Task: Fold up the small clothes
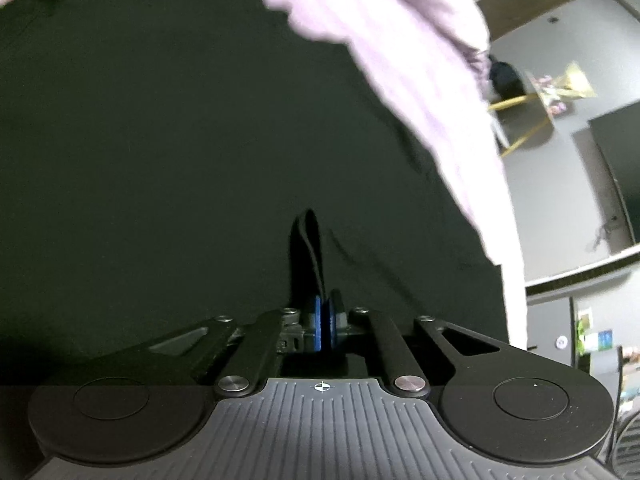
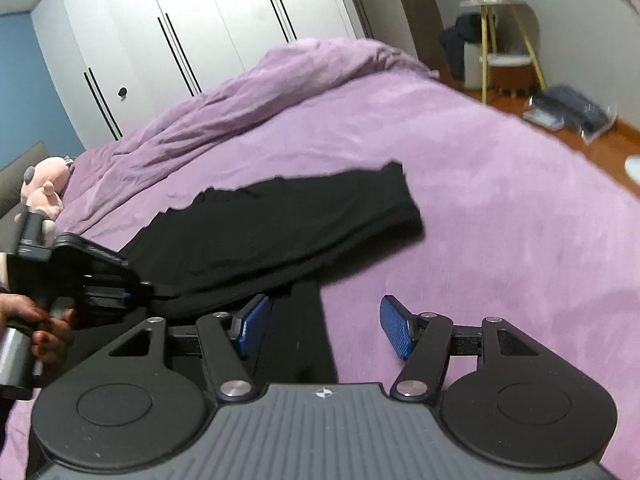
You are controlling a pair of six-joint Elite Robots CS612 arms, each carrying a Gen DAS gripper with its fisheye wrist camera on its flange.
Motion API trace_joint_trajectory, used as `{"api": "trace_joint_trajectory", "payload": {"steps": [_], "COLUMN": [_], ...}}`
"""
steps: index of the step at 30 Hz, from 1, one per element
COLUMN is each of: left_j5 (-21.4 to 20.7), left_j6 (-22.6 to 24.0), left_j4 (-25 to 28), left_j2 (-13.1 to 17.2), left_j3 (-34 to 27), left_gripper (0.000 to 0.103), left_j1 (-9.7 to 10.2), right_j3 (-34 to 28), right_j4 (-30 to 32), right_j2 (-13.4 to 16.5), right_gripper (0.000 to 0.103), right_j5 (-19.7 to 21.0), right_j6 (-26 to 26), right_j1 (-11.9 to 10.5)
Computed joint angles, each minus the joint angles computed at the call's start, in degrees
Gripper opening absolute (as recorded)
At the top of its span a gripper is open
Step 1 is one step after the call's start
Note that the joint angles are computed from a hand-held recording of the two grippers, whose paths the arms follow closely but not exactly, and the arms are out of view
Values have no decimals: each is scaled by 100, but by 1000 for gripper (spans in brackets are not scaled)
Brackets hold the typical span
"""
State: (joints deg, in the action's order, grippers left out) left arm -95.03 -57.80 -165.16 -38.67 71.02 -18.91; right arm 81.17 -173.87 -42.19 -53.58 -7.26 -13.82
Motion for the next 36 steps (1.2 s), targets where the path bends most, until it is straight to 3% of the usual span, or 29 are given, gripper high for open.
{"api": "trace_joint_trajectory", "payload": {"steps": [2, 5, 7, 10, 14, 15, 16, 18, 20, 22, 25, 27, 31, 33, 35, 36], "left_j5": [409, 1618, 1968, 1805, 1254, 1201, 1202, 1267, 1336, 1659, 2850, 3222, 2787, 2699, 2641, 2652], "left_j6": [535, 1285, 1333, 955, 245, 151, 123, 272, 429, 693, 1521, 1740, 1364, 1249, 1199, 1224], "left_j4": [-69, 449, 810, 660, -99, -255, -289, -126, 59, -60, 272, 694, 580, 593, 695, 639], "left_j2": [-258, -602, -705, -744, -577, -538, -499, -454, -471, -581, -692, -682, -735, -732, -712, -776], "left_j3": [286, 609, 740, 973, 1083, 1078, 1024, 902, 854, 983, 1009, 924, 1106, 1136, 1107, 1243], "left_gripper": [5, 5, 6, 10, 42, 42, 39, 5, 5, 5, 5, 5, 6, 6, 6, 6], "left_j1": [24, 2, 57, 196, 334, 340, 338, 333, 340, 324, 180, 146, 245, 260, 264, 257], "right_j3": [-61, -192, -314, -536, -901, -996, -1091, -1283, -1461, -1591, -1837, -2056, -2503, -2641, -2749, -2794], "right_j4": [-46, 58, 256, 594, 1053, 1169, 1282, 1488, 1612, 1614, 1715, 1920, 2319, 2340, 2365, 2413], "right_j2": [13, 53, 97, 179, 330, 370, 411, 502, 591, 661, 795, 915, 1171, 1260, 1331, 1355], "right_gripper": [63, 64, 64, 67, 68, 68, 68, 68, 68, 68, 68, 68, 67, 60, 37, 32], "right_j5": [86, 113, 127, 157, 199, 199, 204, 242, 220, 142, 107, 36, -226, -294, -320, -327], "right_j6": [43, 54, -60, -218, -227, -220, -210, -166, -103, -44, 16, -17, 127, 215, 234, 230], "right_j1": [-11, 1, 32, 98, 197, 222, 247, 291, 339, 385, 448, 509, 643, 687, 720, 734]}}
